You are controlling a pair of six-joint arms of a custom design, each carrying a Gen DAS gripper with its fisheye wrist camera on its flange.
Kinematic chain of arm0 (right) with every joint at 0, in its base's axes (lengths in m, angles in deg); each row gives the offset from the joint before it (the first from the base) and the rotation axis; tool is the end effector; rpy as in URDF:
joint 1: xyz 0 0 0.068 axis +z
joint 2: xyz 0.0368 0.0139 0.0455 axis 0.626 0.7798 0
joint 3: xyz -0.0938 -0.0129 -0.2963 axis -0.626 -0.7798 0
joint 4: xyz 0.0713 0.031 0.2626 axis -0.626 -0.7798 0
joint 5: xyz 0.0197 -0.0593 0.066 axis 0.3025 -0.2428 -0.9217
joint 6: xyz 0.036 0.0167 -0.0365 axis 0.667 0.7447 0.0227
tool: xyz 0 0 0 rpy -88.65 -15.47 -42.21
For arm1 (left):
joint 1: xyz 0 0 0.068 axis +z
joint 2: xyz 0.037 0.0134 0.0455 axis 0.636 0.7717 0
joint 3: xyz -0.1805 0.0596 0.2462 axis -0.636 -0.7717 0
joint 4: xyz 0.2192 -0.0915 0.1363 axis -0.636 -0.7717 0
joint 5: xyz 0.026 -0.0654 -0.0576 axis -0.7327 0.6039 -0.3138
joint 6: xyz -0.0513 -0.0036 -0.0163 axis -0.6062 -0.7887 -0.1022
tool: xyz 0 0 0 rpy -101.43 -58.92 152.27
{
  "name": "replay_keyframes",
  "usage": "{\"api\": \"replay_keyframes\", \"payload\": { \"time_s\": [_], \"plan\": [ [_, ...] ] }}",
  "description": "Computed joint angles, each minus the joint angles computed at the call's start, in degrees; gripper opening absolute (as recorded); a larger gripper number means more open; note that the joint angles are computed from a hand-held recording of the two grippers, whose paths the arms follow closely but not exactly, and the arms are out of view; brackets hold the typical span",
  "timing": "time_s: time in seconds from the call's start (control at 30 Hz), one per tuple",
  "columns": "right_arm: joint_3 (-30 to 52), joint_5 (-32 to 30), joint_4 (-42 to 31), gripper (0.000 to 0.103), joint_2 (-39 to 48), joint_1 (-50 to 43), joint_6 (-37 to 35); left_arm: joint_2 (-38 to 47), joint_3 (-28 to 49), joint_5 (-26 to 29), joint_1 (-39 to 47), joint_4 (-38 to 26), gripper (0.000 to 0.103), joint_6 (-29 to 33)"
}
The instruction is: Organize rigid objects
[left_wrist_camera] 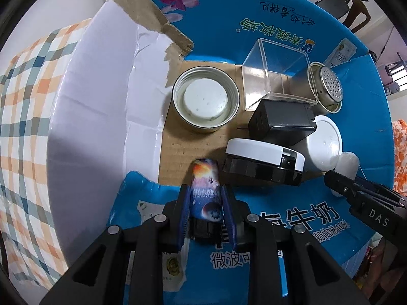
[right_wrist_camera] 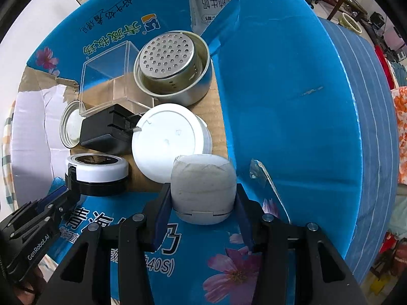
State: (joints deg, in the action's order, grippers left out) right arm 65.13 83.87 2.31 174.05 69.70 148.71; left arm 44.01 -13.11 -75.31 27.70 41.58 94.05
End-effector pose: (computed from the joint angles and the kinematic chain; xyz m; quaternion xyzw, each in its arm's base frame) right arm 0.2586 0.1570 0.1867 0.2996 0.9522 0.0566 0.0178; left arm 0.2991 -0.0680 0.1876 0.2432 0.9668 -0.0731 0.0268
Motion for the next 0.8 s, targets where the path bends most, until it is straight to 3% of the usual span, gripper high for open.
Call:
{"api": "replay_keyframes", "payload": {
  "time_s": [0.23, 0.47, 0.57, 0.8],
  "plan": [
    [1.06, -1.19, -1.55, 0.067, -1.13, -0.12, -0.2, -1.57, 0.65, -1.25, -0.15, -1.87, 0.041, -0.26],
    [4.29, 1.19, -6.33, 0.089, -2.73, 1.38, 0.12, -5.09, 1.7, -2.83, -0.59, -3.43, 0.086, -1.45],
    [5.59, 2.22, -8.59, 0.102, -3.54, 1.81, -0.17, -6.5, 2.25, -3.17, -0.45, -4.44, 0.098, -1.8],
    [9.04, 4.55, -14.95, 0.103, -7.19, 4.37, 0.84, -10.44, 3.8, -3.68, -0.76, -7.54, 0.1, -1.65]
  ]
}}
